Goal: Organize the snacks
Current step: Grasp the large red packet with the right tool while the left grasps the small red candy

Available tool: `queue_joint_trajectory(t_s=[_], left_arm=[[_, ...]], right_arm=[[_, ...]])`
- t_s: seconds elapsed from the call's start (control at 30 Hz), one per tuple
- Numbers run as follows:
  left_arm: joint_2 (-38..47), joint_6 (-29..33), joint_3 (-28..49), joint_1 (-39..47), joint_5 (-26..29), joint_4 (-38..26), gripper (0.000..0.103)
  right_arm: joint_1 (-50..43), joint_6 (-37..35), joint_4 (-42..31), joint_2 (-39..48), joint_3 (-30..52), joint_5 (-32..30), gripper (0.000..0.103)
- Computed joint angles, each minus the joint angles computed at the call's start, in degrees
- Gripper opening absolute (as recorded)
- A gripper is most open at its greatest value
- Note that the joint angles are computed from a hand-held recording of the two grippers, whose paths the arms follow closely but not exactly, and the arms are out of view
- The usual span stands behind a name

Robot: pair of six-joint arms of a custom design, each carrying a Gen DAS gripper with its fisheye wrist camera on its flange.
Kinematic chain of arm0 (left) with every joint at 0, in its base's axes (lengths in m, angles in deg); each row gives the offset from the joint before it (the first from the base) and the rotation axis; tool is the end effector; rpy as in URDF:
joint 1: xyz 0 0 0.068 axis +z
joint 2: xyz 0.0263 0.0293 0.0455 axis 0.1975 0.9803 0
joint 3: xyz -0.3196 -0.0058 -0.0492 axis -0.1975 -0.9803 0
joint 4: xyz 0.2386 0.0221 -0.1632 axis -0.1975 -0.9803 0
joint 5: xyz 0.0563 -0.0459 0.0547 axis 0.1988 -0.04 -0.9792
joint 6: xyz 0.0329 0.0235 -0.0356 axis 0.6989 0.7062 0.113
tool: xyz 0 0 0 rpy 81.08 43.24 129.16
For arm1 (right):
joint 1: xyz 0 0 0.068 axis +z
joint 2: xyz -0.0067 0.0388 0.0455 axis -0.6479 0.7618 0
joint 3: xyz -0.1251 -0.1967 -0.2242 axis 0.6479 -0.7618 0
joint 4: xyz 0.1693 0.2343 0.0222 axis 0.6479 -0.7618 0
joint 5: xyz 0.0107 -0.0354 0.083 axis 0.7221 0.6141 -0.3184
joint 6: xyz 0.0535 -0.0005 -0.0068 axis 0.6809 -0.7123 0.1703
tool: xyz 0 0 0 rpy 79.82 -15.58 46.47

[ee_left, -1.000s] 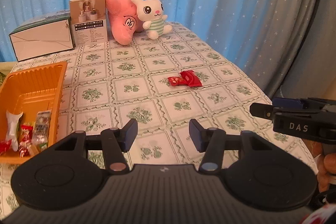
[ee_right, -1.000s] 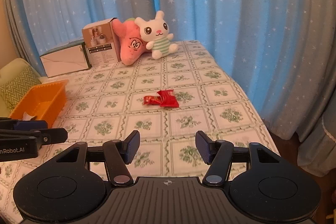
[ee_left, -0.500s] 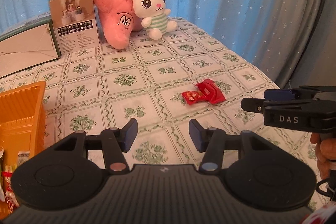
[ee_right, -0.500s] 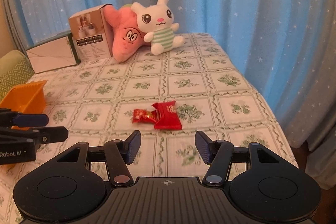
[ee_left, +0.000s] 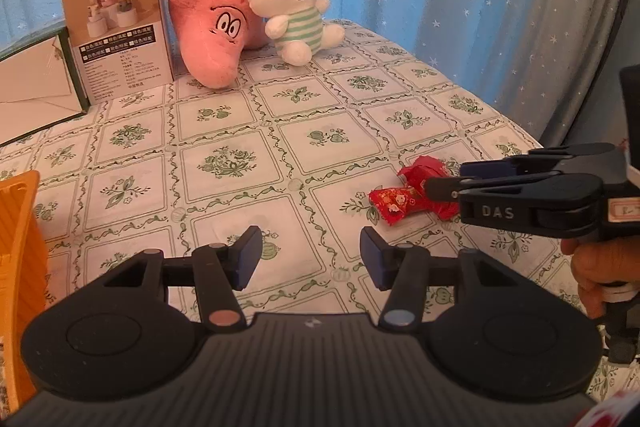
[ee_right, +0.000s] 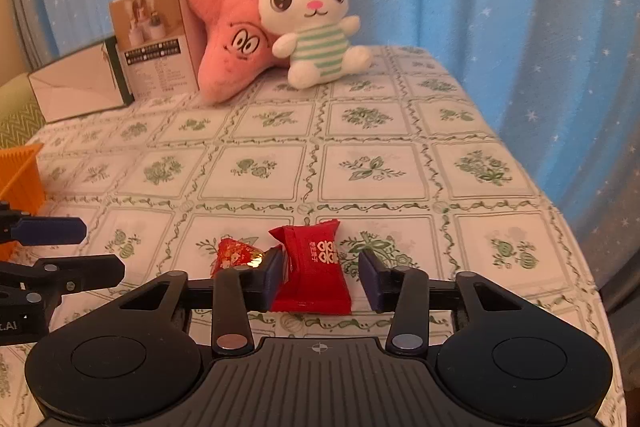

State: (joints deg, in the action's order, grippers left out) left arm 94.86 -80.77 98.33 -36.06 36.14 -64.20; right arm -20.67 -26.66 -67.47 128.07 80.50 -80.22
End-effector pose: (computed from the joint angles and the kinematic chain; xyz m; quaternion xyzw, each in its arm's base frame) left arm 0.2165 -0.2179 0.1986 0.1232 0.9163 -0.0712 0.3744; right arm 0.2503 0.0901 0.1592 -0.0956 0.9142 0.0988 0.3813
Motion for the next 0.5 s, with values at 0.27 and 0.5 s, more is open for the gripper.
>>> queue_joint_trajectory(t_s=[0.27, 0.5], left_arm=[[5.2, 6.7, 1.6, 0.9, 4.5, 5.6, 0.050], [12.4, 20.5, 6.1, 0.5, 7.3, 11.1, 0.050]], right_arm=[[-3.6, 1.7, -3.7, -1.0, 0.4, -1.8, 0.027], [-7.5, 2.2, -6.2, -4.7, -1.3, -3.0, 0.027]])
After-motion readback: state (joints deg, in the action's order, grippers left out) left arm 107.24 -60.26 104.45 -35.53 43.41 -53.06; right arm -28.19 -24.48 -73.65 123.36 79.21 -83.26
